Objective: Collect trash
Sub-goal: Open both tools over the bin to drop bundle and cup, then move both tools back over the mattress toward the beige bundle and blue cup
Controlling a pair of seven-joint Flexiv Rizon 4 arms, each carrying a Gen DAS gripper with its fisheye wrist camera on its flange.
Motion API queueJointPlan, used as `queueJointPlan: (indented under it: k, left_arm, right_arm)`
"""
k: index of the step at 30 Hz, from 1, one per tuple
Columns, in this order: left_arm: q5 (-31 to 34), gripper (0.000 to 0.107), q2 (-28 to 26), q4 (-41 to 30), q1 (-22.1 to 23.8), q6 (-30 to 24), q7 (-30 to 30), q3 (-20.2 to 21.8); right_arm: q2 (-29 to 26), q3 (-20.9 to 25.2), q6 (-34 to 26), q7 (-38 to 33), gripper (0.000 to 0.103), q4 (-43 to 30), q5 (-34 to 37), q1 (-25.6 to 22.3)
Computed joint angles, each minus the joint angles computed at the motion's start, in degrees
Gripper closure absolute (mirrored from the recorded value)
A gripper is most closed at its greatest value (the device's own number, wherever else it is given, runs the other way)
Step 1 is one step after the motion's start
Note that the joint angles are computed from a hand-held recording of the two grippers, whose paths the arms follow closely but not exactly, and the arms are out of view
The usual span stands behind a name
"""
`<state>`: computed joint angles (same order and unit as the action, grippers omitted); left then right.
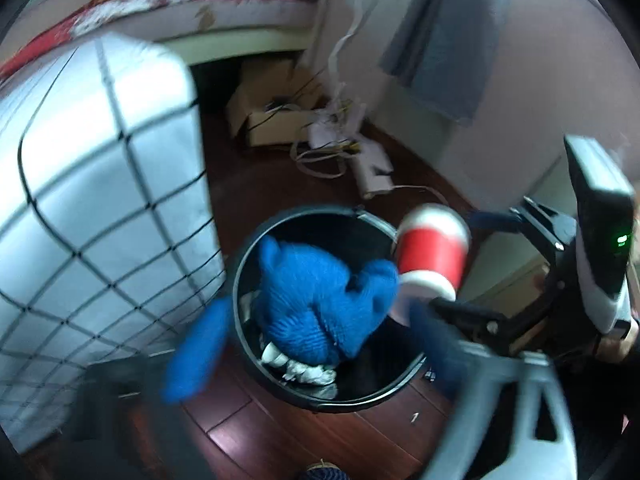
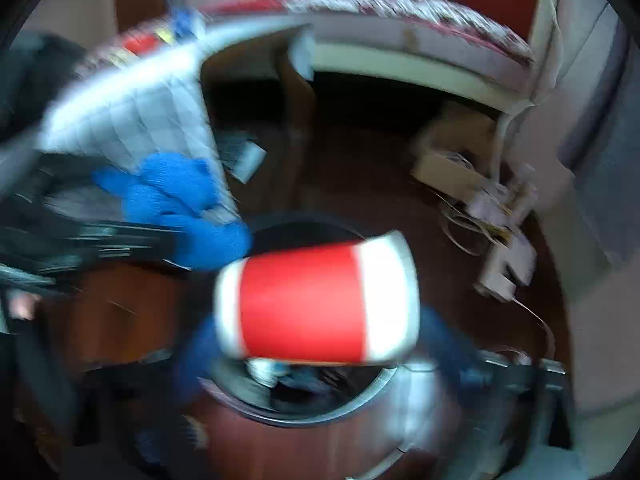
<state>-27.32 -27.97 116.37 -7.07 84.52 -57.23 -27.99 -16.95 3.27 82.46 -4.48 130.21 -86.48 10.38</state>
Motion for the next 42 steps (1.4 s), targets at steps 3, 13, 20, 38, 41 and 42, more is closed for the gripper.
queueJointPlan:
  k: [3,13,20,38,41,42]
  left_arm:
    - [3.01,0.004,0.14,-0.14,-5.65,1.91,-5.28,7.87]
    - [12.39,0.004,1.01,0.66,-10.94,5.47,-16.19,16.15]
    - [14.8,0.004,1.22,-0.04,-9.16,6.11,-17.17,14.62]
    - [16.11,0.004,3.58,2.29,-6.68,8.82,-18.63,13.02]
    - [16.31,0.004,4.26,3.05,-6.28,9.64,-18.85,12.8]
    - [16.4,0.004,4.45,3.21,-6.33,9.82,-18.98,12.93]
  right_arm:
    - [-0.3,0.05,-2.21,-2.58,0.001,0.95,4.18,0.83]
    - [1.5,-0.5,-5.76,4.97,0.001,0.96,0.19,1.17]
    - [2.15,0.72,-5.53,8.25,0.001,0.54,-1.71,0.09]
    - [4.54,2.73,-5.86,17.35,0.001,0.2,-8.79,-0.99]
    - [4.99,3.06,-5.77,18.84,0.001,0.13,-10.1,-1.0]
    - [5.07,3.13,-5.58,19.46,0.001,0.08,-10.59,-1.1]
